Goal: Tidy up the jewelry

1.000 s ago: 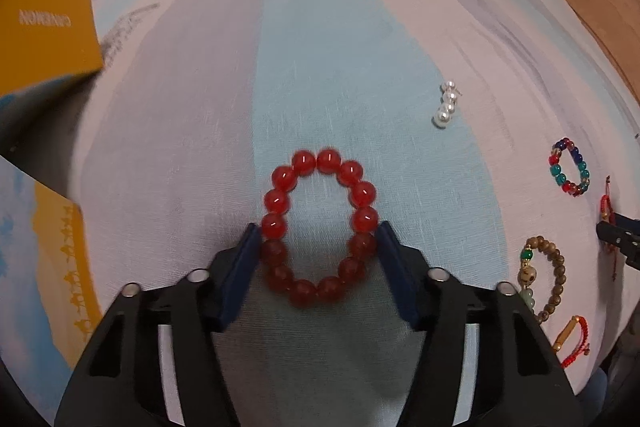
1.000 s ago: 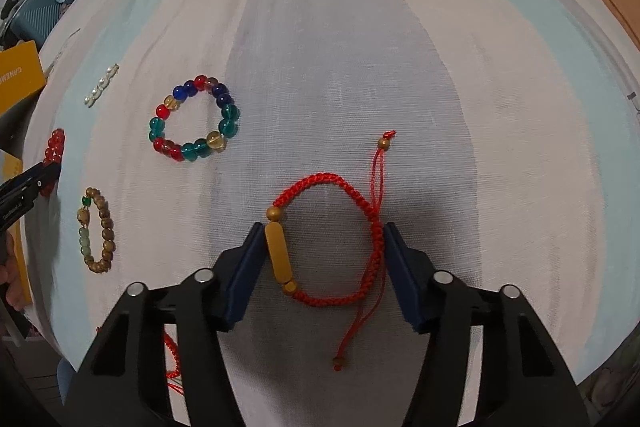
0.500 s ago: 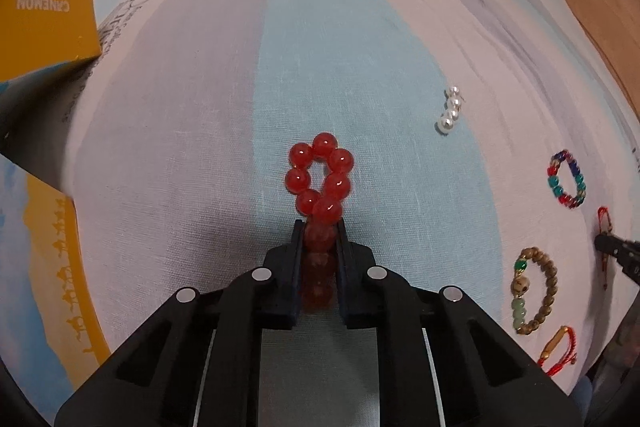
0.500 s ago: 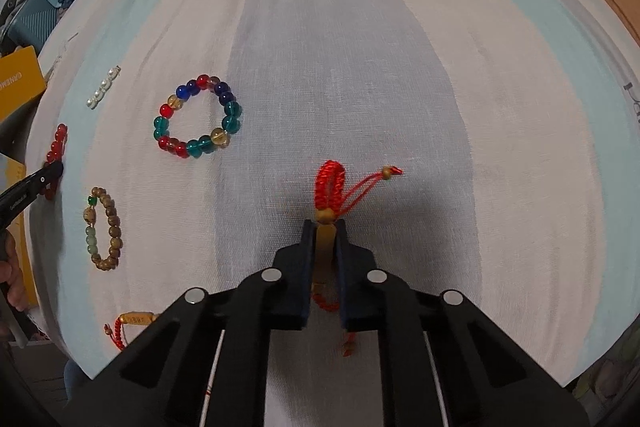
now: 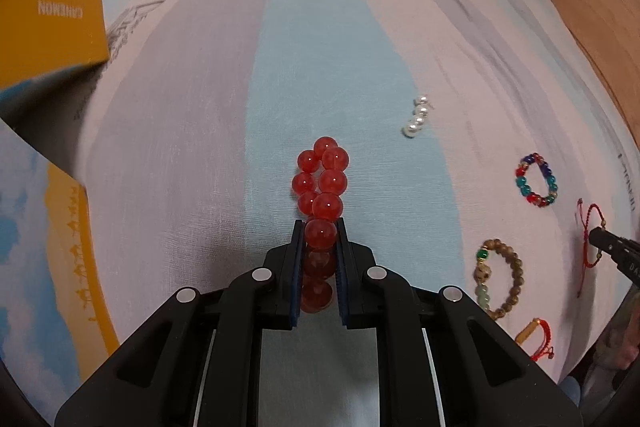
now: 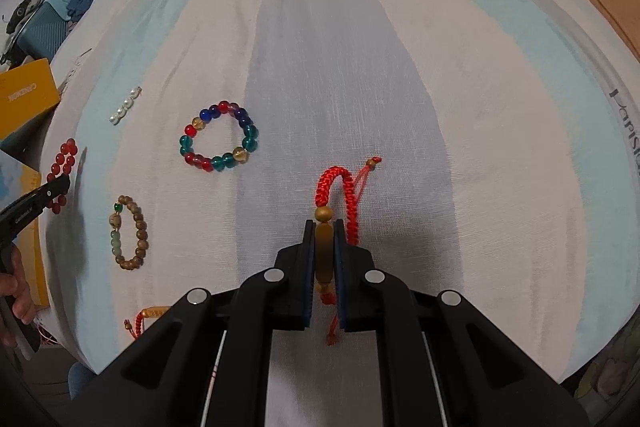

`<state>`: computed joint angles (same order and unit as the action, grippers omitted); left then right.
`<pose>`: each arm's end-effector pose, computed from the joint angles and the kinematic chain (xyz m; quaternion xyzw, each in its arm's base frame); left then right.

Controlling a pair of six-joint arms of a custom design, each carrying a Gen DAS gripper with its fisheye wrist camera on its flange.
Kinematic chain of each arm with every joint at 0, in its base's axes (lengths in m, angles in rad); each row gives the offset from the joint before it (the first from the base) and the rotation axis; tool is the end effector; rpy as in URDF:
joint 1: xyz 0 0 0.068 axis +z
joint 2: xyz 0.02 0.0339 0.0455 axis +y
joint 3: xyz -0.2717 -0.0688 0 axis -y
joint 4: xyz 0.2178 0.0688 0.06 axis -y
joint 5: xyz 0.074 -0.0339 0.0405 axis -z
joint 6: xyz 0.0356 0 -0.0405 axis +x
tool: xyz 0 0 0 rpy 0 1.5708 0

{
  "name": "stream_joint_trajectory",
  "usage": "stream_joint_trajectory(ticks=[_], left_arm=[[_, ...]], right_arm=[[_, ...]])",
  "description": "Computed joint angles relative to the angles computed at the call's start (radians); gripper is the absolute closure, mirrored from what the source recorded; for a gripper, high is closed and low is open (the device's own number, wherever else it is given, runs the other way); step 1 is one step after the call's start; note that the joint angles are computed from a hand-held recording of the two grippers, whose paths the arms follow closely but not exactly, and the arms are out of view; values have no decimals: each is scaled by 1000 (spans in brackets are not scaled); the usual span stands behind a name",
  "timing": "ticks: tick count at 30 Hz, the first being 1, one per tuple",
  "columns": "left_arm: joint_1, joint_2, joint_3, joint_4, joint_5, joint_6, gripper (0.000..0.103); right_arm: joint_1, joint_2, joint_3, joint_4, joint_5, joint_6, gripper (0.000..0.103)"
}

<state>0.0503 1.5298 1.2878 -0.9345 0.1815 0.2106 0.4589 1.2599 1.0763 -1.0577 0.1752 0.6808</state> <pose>0.2765 0.0075 0.2904 0.0959 0.9720 -0.0627 0.2050 0.1796 0.0818 0.2882 0.1231 0.9750 0.0155 0.1841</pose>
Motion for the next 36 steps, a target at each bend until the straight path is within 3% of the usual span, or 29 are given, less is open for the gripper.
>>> stream_joint_trajectory(ticks=[13,36], left_arm=[[25,-71,47,-115,-5,28,91],[187,-217,158,-350,72,178,91]], right_arm=[[31,-37,90,-94,31,23,95],[316,94,380,-243,171,221,95]])
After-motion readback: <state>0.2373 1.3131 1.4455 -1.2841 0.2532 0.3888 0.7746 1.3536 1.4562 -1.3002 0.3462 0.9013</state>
